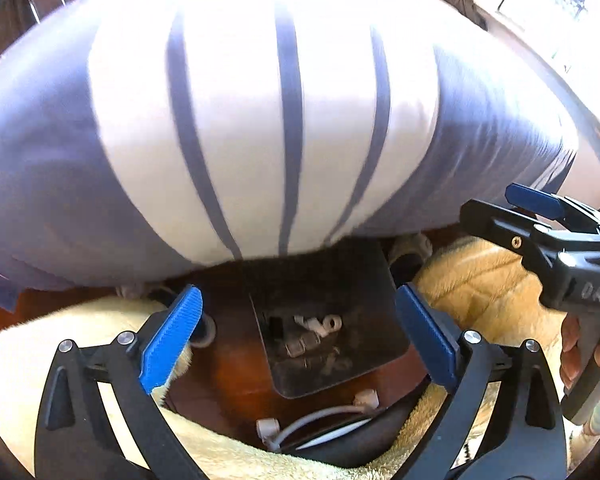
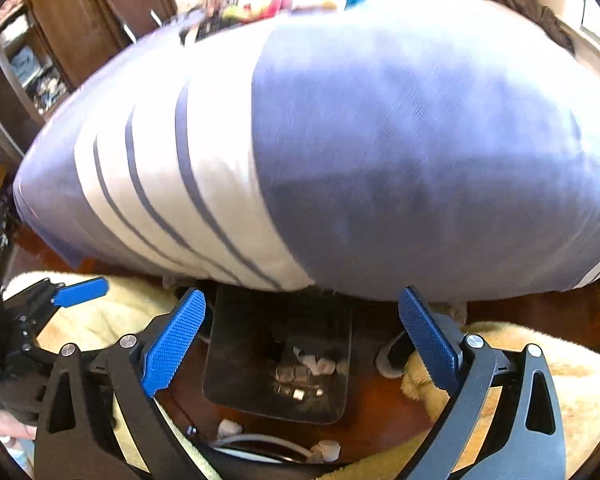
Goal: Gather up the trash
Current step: 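Raise both tools back over the bed toward the remaining items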
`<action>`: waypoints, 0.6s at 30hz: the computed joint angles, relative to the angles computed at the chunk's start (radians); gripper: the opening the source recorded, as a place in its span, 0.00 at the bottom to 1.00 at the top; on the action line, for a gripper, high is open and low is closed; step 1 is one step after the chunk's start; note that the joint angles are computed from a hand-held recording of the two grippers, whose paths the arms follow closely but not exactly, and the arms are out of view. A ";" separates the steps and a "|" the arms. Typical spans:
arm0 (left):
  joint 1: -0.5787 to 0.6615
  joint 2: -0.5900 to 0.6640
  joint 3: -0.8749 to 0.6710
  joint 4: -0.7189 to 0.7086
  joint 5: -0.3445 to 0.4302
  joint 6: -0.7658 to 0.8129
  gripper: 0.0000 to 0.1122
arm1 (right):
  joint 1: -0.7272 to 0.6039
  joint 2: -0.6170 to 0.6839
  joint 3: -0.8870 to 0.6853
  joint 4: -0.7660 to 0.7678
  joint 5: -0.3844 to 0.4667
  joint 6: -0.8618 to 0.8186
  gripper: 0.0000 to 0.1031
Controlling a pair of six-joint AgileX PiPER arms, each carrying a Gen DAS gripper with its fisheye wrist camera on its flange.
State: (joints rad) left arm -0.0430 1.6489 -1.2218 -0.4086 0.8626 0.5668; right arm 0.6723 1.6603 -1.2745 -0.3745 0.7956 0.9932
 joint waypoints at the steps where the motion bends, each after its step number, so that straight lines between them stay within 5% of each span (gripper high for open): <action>1: 0.010 -0.012 -0.013 -0.008 0.004 0.004 0.84 | -0.002 -0.017 -0.004 -0.022 0.012 0.011 0.95; 8: 0.037 -0.017 -0.144 0.001 0.020 -0.017 0.84 | -0.066 -0.056 -0.076 -0.099 0.055 -0.012 0.95; 18: 0.011 0.162 -0.498 0.086 0.052 -0.149 0.84 | -0.218 0.072 -0.293 -0.037 0.060 -0.230 0.95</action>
